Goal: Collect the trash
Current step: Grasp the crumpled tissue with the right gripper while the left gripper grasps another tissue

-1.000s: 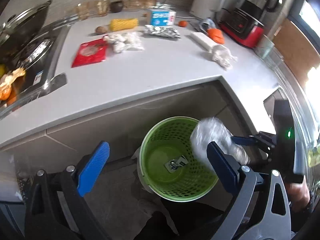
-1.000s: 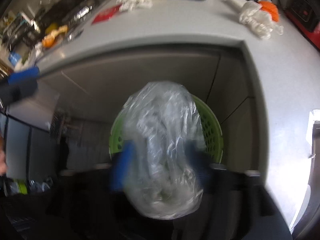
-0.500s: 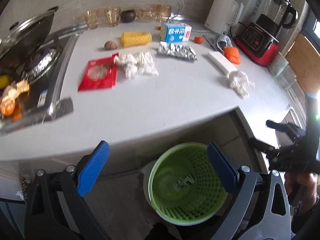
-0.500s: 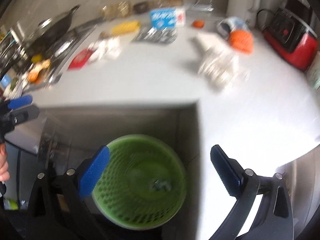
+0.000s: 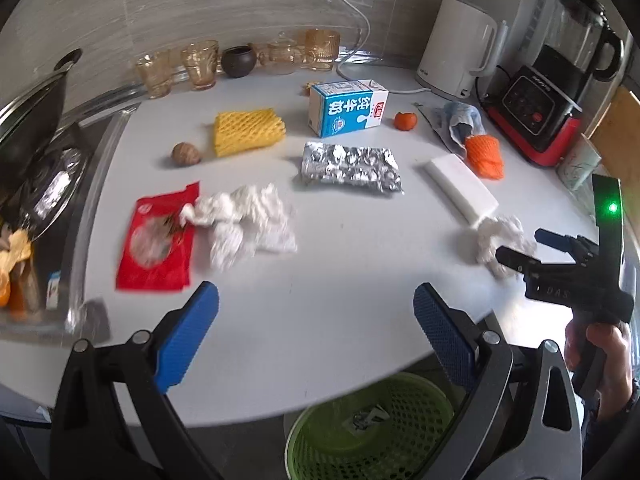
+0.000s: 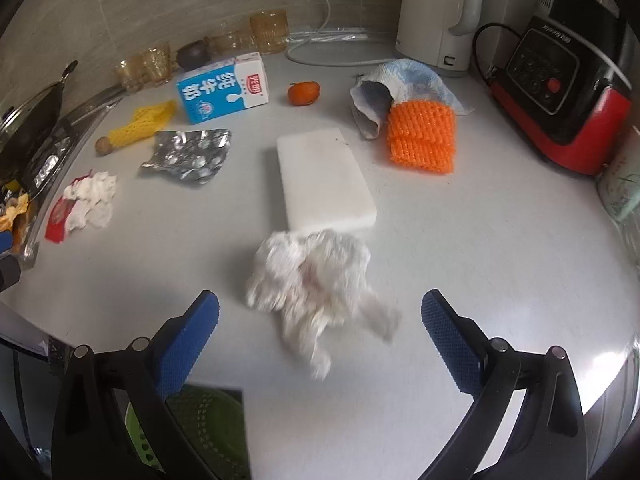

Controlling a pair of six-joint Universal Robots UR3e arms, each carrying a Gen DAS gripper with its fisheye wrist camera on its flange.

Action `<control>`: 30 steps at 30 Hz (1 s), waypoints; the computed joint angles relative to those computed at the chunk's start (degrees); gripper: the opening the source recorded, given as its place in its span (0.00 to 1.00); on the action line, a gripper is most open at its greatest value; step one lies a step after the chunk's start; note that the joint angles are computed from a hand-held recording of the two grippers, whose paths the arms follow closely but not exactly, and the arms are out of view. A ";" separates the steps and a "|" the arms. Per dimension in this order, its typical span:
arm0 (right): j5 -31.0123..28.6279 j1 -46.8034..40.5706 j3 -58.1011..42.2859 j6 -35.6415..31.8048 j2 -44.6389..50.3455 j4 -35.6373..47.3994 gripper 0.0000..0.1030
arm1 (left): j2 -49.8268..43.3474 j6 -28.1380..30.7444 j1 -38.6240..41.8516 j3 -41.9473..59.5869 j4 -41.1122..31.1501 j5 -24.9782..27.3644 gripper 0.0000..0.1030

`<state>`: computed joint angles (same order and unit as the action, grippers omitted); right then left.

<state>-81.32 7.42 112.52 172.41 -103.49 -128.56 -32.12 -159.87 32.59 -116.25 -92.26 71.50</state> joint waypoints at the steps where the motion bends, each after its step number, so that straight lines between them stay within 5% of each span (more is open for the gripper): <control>1: 0.64 -0.22 -0.24 0.01 1.10 -0.29 0.98 | -2.05 -2.27 -2.47 -0.81 3.51 1.29 0.91; 6: 1.31 0.06 -0.69 -0.26 3.91 -1.51 0.98 | -11.53 -8.71 -9.84 -3.13 16.49 5.81 0.91; 14: -0.02 1.30 -1.92 -0.49 6.35 -2.66 0.97 | -15.84 -9.68 -9.18 -3.93 21.65 6.33 0.91; 21: 2.29 0.52 -1.75 -3.59 5.68 -0.77 0.33 | -15.93 -5.47 -3.94 -4.95 21.69 4.13 0.91; 30: 8.75 -5.33 -0.94 -6.95 -2.79 7.65 0.28 | -26.63 -3.44 -8.06 -6.14 32.11 7.64 0.91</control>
